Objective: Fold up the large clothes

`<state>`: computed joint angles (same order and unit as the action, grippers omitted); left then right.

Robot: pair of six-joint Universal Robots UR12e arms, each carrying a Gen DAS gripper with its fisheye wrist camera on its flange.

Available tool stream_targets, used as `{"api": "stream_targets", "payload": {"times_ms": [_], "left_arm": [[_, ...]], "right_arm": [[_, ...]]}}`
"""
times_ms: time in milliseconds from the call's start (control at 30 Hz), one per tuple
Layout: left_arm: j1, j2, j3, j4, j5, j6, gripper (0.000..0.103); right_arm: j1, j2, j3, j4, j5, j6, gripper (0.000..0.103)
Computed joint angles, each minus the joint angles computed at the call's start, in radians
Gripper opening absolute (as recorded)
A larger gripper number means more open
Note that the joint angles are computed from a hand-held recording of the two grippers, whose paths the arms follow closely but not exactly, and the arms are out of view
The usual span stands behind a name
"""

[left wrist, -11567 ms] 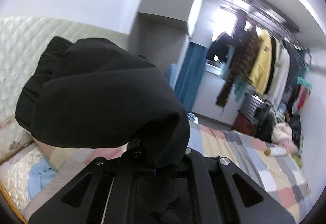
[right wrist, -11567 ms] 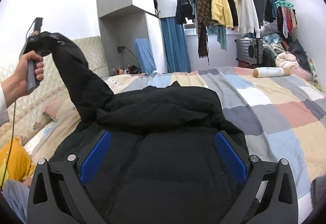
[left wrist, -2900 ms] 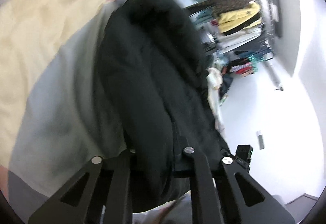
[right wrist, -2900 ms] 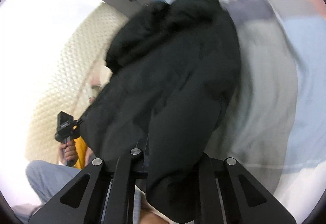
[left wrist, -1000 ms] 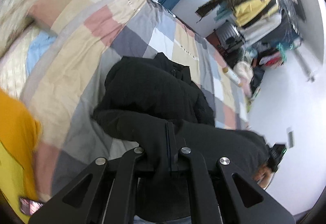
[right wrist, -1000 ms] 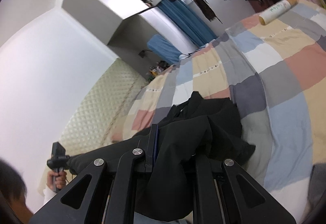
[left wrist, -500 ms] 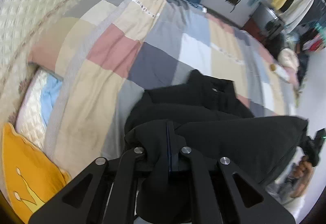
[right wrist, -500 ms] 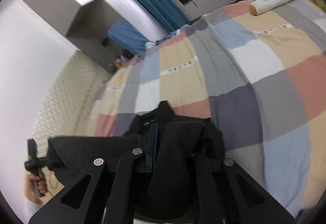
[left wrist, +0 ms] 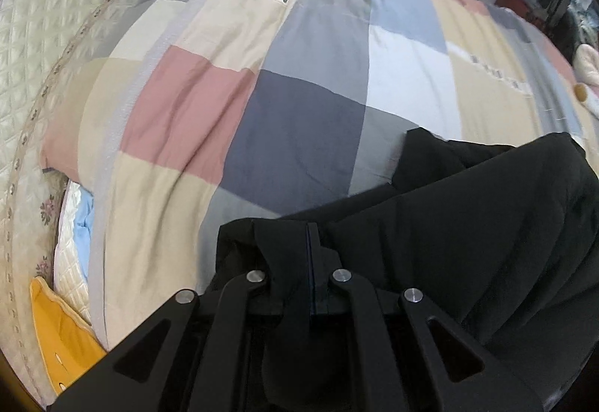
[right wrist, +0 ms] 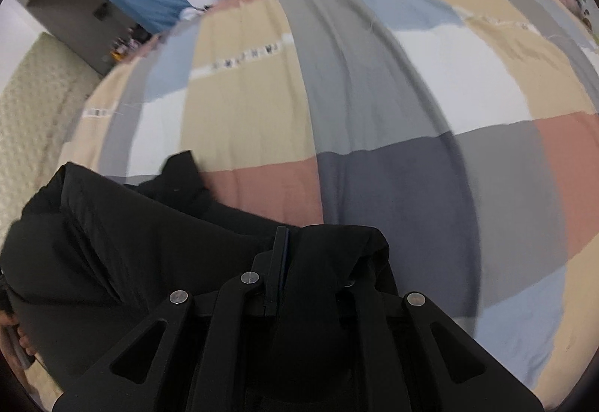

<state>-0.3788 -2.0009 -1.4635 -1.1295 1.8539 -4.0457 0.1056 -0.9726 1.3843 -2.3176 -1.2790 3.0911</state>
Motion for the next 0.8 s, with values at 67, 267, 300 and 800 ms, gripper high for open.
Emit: {"api": "stream_targets", "payload": {"times_ms": [67, 267, 300, 800], "left_arm": [[0.006, -0.016, 0.007, 0.005, 0.001, 0.005, 0.006], [0.018, -0.036, 0.008, 0.034, -0.02, -0.006, 0.006], [0.018, -0.033, 0.002, 0.049, -0.022, -0.004, 0.006], [-0.005, 0.118, -0.137, 0.208, -0.043, -0.082, 0.08]], "right_arm": [[0.003, 0.019, -0.01, 0.009, 0.0, 0.007, 0.004], [-0.015, 0.04, -0.023, 0.037, 0.079, 0.035, 0.003], [-0.026, 0.04, -0.025, 0.058, 0.116, 0.034, 0.003], [-0.074, -0.116, 0.058, 0.119, 0.238, -0.042, 0.078]]}}
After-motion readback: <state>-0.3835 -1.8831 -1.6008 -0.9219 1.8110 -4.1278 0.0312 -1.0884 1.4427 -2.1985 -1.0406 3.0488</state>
